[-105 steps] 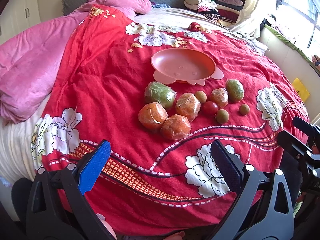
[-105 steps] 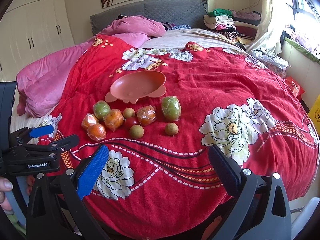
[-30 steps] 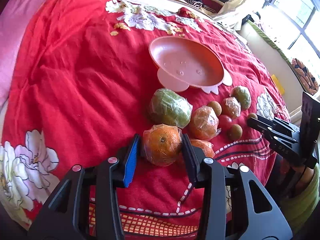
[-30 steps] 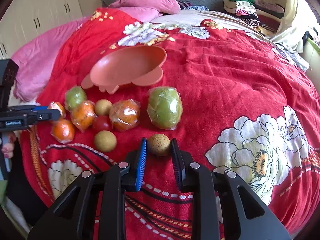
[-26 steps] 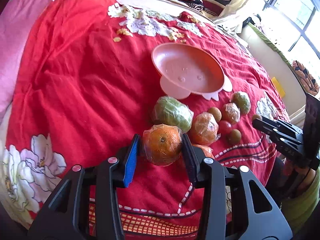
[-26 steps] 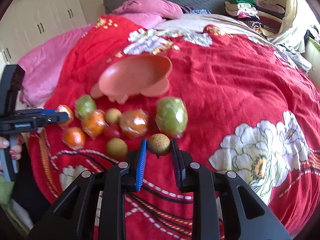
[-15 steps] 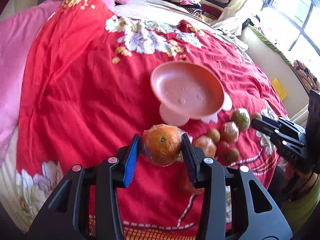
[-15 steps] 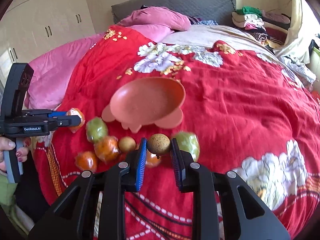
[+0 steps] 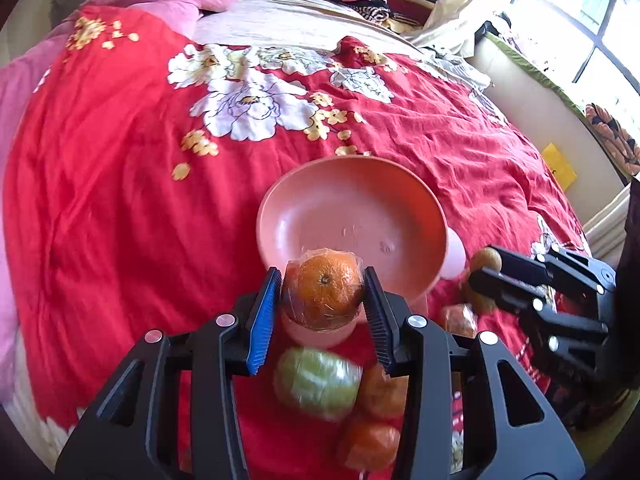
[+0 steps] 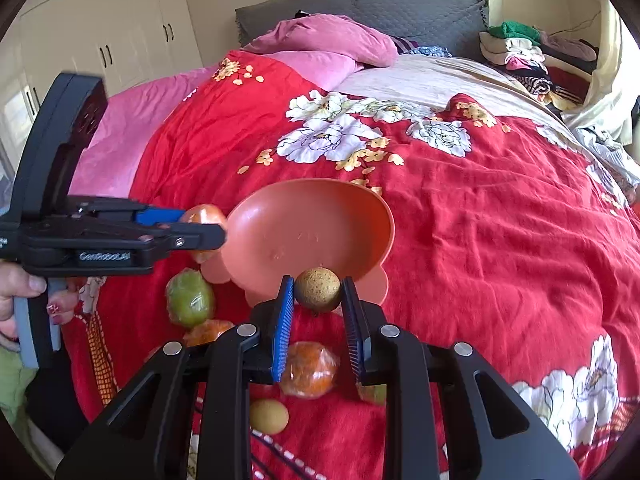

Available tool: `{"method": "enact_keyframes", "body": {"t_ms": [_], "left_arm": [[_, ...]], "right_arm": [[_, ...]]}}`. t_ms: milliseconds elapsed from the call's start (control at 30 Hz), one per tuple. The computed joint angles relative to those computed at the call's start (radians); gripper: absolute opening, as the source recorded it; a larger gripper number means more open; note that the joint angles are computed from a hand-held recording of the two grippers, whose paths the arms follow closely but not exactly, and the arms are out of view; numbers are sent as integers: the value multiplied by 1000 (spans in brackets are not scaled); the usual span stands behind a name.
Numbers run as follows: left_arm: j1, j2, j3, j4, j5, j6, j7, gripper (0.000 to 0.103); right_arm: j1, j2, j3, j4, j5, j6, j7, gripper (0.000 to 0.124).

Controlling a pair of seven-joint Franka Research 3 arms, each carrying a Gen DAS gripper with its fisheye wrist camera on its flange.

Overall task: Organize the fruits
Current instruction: 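Lift both held fruits and carry them over the pink plate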

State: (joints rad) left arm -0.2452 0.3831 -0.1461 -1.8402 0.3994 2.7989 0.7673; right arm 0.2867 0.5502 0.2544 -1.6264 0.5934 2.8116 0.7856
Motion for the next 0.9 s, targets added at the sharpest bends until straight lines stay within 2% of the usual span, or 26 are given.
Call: {"method": "enact_keyframes", "body": {"t_ms": [333, 900], "left_arm": [[22, 126, -23, 183, -73, -116, 129, 33], [4, 208, -8, 289, -98, -180, 173, 33]], "right_arm": [[34, 69, -27, 89, -75, -47, 36, 23], [45, 132, -29, 167, -118, -89, 62, 23]]}}
